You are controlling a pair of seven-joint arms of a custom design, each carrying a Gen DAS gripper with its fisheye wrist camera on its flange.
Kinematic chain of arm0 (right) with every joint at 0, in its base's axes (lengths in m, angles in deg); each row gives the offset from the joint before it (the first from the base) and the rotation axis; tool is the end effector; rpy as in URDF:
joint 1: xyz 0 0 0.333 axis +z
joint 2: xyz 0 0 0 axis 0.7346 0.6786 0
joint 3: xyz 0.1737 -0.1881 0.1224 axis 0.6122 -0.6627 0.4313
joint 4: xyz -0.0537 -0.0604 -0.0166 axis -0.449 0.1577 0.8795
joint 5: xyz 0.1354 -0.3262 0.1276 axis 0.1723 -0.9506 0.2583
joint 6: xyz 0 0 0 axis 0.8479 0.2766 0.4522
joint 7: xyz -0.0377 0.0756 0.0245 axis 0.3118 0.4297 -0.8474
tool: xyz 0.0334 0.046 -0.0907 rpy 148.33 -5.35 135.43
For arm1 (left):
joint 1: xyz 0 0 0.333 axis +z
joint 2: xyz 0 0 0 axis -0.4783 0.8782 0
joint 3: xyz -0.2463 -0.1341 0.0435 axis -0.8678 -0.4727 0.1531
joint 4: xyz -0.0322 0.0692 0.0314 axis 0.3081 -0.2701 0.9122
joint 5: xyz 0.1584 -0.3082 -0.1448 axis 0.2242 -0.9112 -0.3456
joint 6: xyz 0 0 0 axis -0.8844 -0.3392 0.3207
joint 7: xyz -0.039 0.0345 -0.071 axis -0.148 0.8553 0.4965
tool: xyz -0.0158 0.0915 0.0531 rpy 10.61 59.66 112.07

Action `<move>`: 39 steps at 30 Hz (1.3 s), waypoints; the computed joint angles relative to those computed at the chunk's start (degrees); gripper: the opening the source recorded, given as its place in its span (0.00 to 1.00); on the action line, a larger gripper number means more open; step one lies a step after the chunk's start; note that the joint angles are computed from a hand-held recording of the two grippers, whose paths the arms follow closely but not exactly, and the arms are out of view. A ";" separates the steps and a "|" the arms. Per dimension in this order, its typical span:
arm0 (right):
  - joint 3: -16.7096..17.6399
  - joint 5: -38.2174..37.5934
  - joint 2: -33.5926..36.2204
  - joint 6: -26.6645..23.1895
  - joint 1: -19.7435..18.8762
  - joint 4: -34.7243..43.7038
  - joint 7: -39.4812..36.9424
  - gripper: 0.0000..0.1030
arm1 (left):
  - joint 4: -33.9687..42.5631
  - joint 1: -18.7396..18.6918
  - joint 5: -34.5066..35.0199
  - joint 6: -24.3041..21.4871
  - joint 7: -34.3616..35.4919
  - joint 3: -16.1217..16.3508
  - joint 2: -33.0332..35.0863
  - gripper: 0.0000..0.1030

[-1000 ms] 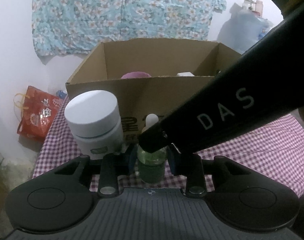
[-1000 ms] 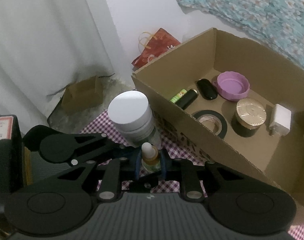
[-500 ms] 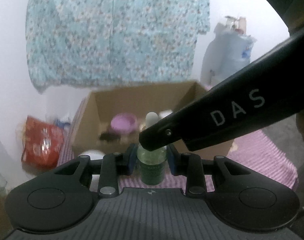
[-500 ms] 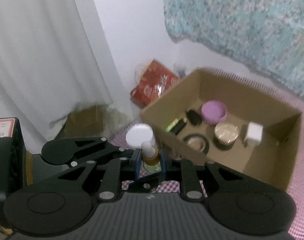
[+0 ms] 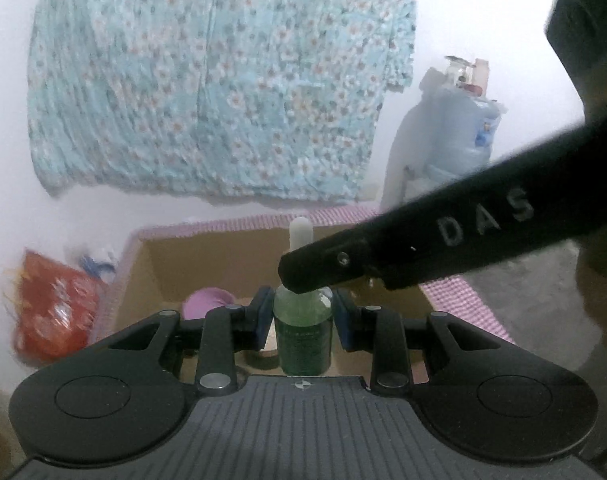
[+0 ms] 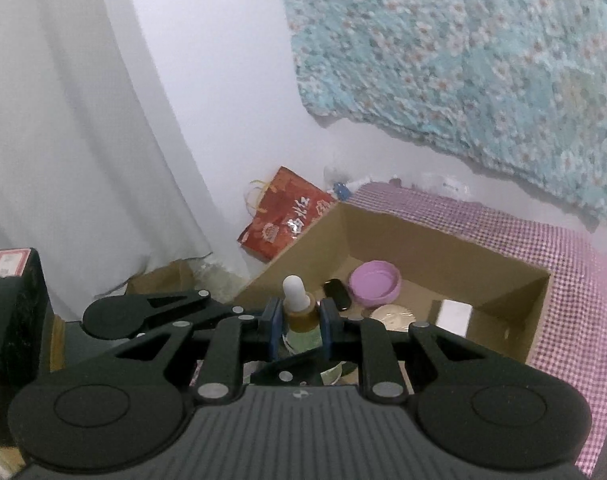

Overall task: Organize rigid objects
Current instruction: 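Carry the dropper bottle into the cardboard box and open the right gripper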

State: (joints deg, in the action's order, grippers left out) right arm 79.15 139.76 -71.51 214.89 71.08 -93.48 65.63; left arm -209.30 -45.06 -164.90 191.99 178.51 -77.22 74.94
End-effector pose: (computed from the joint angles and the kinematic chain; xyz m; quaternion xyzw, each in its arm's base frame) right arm 0.4983 0.2011 0.4838 -0.7725 0.4677 -0.0923 0.4196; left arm 0.4844 -0.1406 0.4448 -0.5201 0.7103 -0.4094 0.2395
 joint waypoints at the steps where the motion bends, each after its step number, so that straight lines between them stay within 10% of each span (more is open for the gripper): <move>1: -0.61 -0.11 1.60 -1.57 -0.44 1.66 0.00 0.21 | 0.55 0.83 5.14 -1.10 -5.75 -0.18 1.25 0.30; 10: 1.65 -4.90 14.16 -9.00 -8.56 11.79 6.40 0.21 | 6.60 5.69 32.46 -10.27 -35.68 -1.38 11.93 0.30; 21: 5.61 -9.08 19.60 -11.20 -13.93 12.58 9.77 0.21 | 7.65 8.95 42.76 -16.19 -45.36 -3.31 16.04 0.31; 25: 5.98 -10.52 19.49 -11.71 -14.36 11.97 11.51 0.23 | 7.12 10.23 40.71 -17.48 -43.35 -4.17 15.25 0.36; 30: 5.89 -13.14 17.13 -10.38 -13.94 10.07 14.50 0.29 | 5.49 10.62 37.30 -17.83 -41.87 -3.89 12.27 0.68; 33: 6.06 -7.86 13.48 -8.22 -14.06 6.98 11.94 0.47 | 3.74 10.41 31.39 -17.59 -37.10 -3.74 9.11 0.80; 39: 3.08 6.63 3.65 -4.59 -10.89 -0.63 5.46 0.47 | -2.40 6.64 18.14 -17.09 -22.88 -0.90 -0.41 0.92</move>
State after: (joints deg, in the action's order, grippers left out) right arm 82.22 146.39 -67.86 210.30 60.19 -94.11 71.10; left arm -211.70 -38.42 -146.76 174.91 155.63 -78.12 74.53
